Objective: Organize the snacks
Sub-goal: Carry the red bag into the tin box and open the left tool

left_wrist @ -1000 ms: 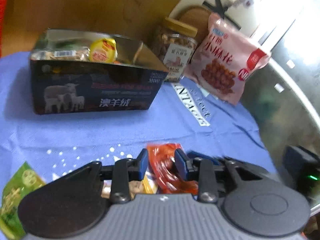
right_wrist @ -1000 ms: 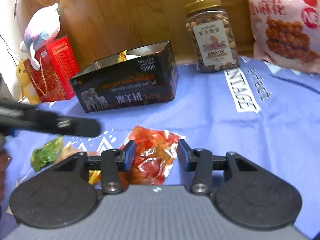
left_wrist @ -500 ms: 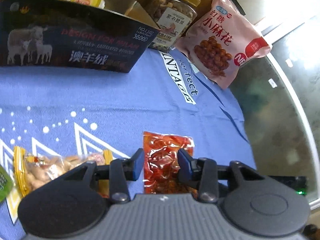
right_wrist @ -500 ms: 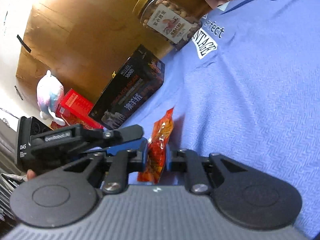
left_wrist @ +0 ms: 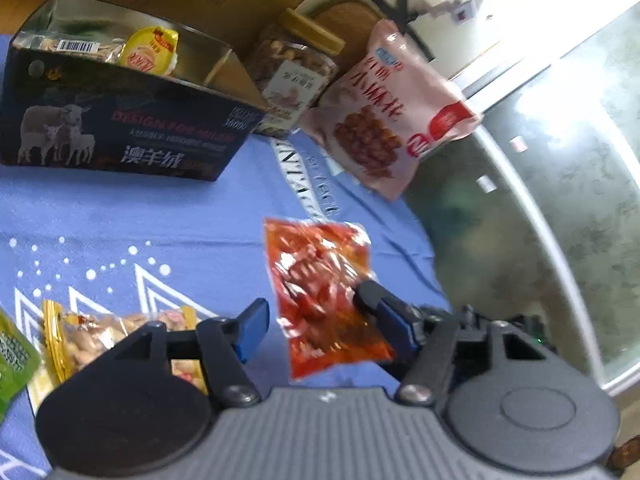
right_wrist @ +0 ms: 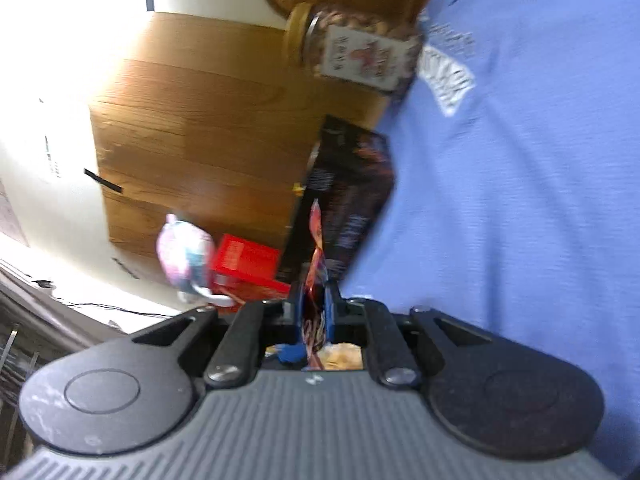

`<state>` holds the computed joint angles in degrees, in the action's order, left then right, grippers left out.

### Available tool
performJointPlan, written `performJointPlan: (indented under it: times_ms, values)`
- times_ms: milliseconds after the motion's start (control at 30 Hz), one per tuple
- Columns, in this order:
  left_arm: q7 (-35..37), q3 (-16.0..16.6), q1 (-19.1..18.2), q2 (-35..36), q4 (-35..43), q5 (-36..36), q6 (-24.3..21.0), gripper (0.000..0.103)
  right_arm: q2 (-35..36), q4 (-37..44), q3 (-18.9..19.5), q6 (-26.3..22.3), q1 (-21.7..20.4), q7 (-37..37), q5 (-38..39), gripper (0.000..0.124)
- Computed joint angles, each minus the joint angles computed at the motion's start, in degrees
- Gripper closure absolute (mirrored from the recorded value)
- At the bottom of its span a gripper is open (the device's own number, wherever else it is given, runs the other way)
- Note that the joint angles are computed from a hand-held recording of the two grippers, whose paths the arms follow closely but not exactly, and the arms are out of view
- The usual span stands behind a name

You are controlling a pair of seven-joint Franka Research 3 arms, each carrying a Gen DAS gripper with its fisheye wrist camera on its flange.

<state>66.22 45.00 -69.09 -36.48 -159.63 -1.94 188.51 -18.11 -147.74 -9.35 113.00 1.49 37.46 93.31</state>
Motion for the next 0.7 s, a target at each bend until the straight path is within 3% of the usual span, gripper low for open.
performJointPlan:
  times_ms: [33, 100, 133, 333, 433, 633, 700]
  values:
    - [-0.68, -1.46, 1.73, -0.21, -0.43, 0.53, 0.51, 0.049, 0.75, 0.72, -0.02, -1.04, 0.39, 0.50, 0.60, 0.111]
    - [-1.48, -7.86, 9.39, 0.57, -1.20, 0.82, 1.17, 0.061, 2.27, 2.45, 0.58, -1.99, 1.25, 1.45, 2.55, 0.111]
    - [-1.55, -9.06, 11.77, 0.35, -1.21, 1.71, 1.07, 0.064, 2.98, 3.66, 1.01, -2.02, 1.59, 1.77, 3.02, 0.111]
    - [-1.19, -8.61, 17.11, 3.56, 5.21, 2.86, -0.23, 0.065, 7.90, 15.57, 6.13, 6.39, 5.62, 0.26, 3.36, 0.111]
    - [-0.43, -5.38, 15.62, 9.69, 11.27, 2.45, -0.92, 0.065, 11.45, 22.59, 8.86, 15.82, 7.95, -2.69, 1.84, 0.111]
    - [5.07, 7.98, 2.59, 18.42, 20.44, -3.24, -6.68, 0.065, 18.55, 31.63, 12.35, 33.34, 11.56, -3.34, -11.18, 0.110]
    - [4.70, 5.09, 5.67, 21.31, 21.21, -3.61, -7.94, 0.065, 19.35, 31.54, 13.95, 41.72, 13.53, -3.87, -19.58, 0.107]
